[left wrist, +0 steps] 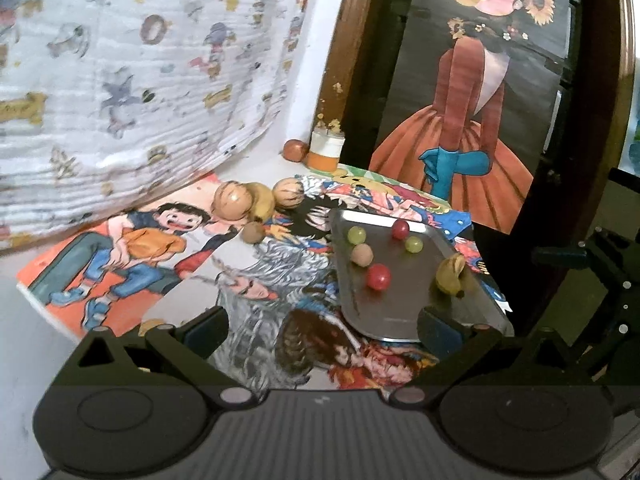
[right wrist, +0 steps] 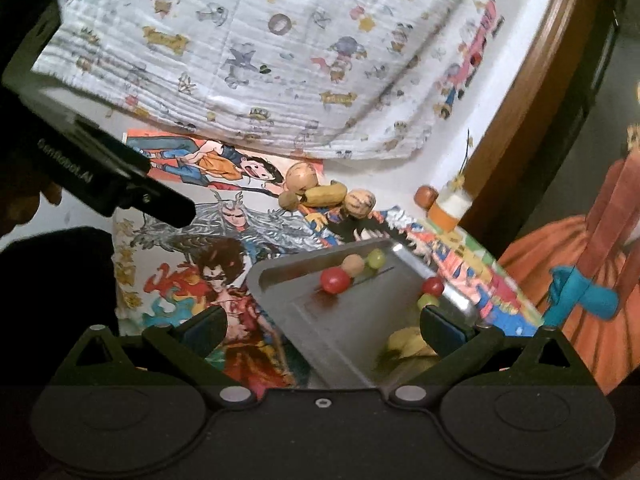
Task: Organize fruits
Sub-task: 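Lift both grippers up and away from the tray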
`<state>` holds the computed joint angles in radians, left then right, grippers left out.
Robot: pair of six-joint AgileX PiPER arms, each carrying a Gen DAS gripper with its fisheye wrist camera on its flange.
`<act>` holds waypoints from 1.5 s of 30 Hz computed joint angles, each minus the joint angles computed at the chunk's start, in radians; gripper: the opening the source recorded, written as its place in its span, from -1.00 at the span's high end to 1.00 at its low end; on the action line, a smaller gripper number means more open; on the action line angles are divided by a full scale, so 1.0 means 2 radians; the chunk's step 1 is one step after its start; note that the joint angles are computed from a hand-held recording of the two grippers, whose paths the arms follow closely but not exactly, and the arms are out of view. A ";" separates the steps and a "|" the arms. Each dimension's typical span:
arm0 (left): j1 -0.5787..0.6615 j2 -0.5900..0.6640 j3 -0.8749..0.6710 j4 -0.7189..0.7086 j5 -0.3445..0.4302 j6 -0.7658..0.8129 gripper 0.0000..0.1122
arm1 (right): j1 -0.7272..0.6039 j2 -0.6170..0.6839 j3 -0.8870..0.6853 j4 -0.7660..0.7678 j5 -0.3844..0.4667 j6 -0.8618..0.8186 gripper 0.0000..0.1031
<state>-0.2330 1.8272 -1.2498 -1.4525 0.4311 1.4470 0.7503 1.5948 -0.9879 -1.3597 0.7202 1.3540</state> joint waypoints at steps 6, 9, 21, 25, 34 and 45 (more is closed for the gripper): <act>0.017 -0.006 0.010 0.000 0.007 0.003 -0.83 | -0.006 0.003 -0.032 0.107 -0.005 -0.033 -0.99; 0.025 -0.003 0.002 0.040 0.008 -0.034 -0.83 | -0.012 0.004 -0.046 0.173 -0.014 -0.066 -0.99; 0.037 0.016 -0.025 0.172 0.006 -0.158 -0.83 | -0.037 0.032 -0.099 0.317 -0.034 -0.172 -0.99; 0.037 0.027 -0.041 0.209 0.002 -0.200 -0.83 | -0.053 0.045 -0.115 0.342 -0.035 -0.188 -0.99; 0.036 0.061 -0.096 0.275 0.005 -0.268 -0.83 | -0.087 0.063 -0.151 0.379 -0.044 -0.256 -0.99; 0.022 0.126 -0.213 0.353 0.030 -0.348 -0.83 | -0.153 0.101 -0.232 0.371 -0.058 -0.309 -0.99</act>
